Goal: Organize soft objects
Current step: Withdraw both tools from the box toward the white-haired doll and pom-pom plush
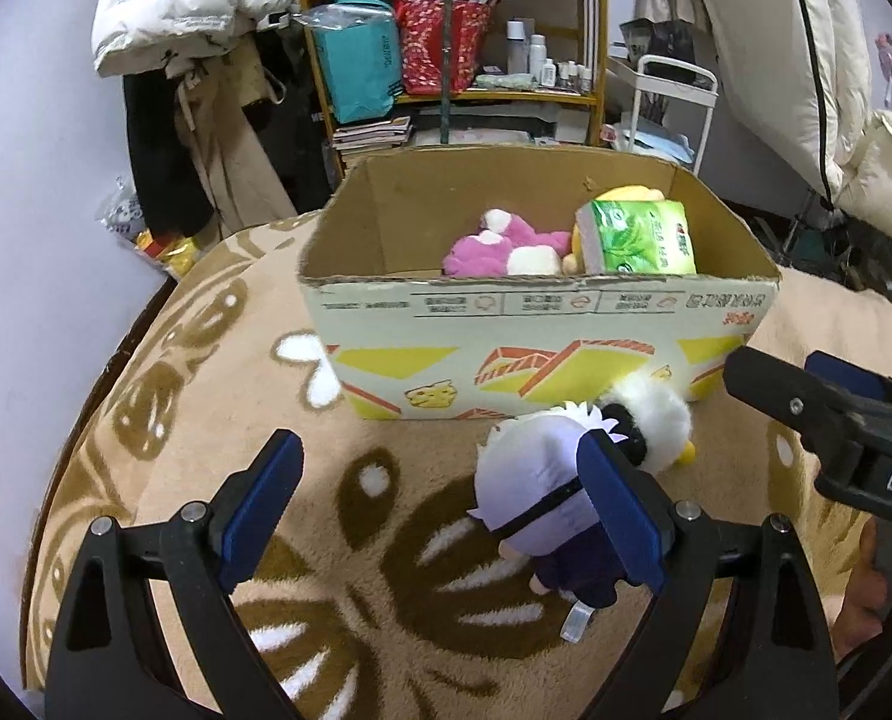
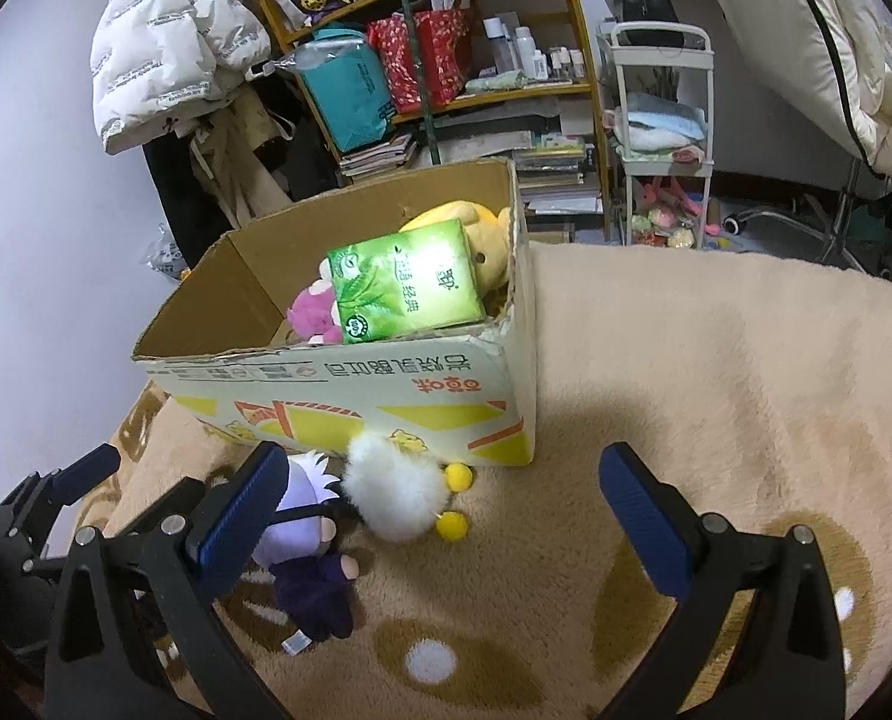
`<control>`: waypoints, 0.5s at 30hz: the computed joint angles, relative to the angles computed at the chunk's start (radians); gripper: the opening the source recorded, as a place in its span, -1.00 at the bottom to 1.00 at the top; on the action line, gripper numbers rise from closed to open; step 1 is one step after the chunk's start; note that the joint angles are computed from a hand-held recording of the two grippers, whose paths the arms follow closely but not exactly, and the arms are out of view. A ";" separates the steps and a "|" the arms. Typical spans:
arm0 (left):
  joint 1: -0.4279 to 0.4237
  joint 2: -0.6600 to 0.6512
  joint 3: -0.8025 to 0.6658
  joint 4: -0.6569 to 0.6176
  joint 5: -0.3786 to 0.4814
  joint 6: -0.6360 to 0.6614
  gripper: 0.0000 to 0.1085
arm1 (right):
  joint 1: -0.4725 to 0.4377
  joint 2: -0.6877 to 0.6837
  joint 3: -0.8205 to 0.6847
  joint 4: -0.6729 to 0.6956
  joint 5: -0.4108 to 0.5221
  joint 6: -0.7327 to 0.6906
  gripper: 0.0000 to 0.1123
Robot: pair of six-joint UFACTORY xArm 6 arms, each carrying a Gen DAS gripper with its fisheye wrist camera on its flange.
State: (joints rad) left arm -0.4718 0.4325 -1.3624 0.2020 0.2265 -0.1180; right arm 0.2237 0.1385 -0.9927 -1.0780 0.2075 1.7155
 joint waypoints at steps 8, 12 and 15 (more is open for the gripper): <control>-0.031 0.040 -0.026 -0.102 0.015 0.119 0.69 | -0.019 0.047 -0.009 0.094 -0.046 -0.062 0.83; -0.043 0.066 -0.051 -0.159 0.045 0.168 0.69 | -0.021 0.072 -0.017 0.152 -0.066 -0.112 0.83; -0.045 0.086 -0.072 -0.182 0.073 0.185 0.69 | -0.017 0.091 -0.026 0.204 -0.074 -0.160 0.83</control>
State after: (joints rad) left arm -0.5164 0.5183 -1.4344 0.0199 0.2994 0.0669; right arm 0.2066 0.2300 -1.0183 -0.8741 0.1333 1.5555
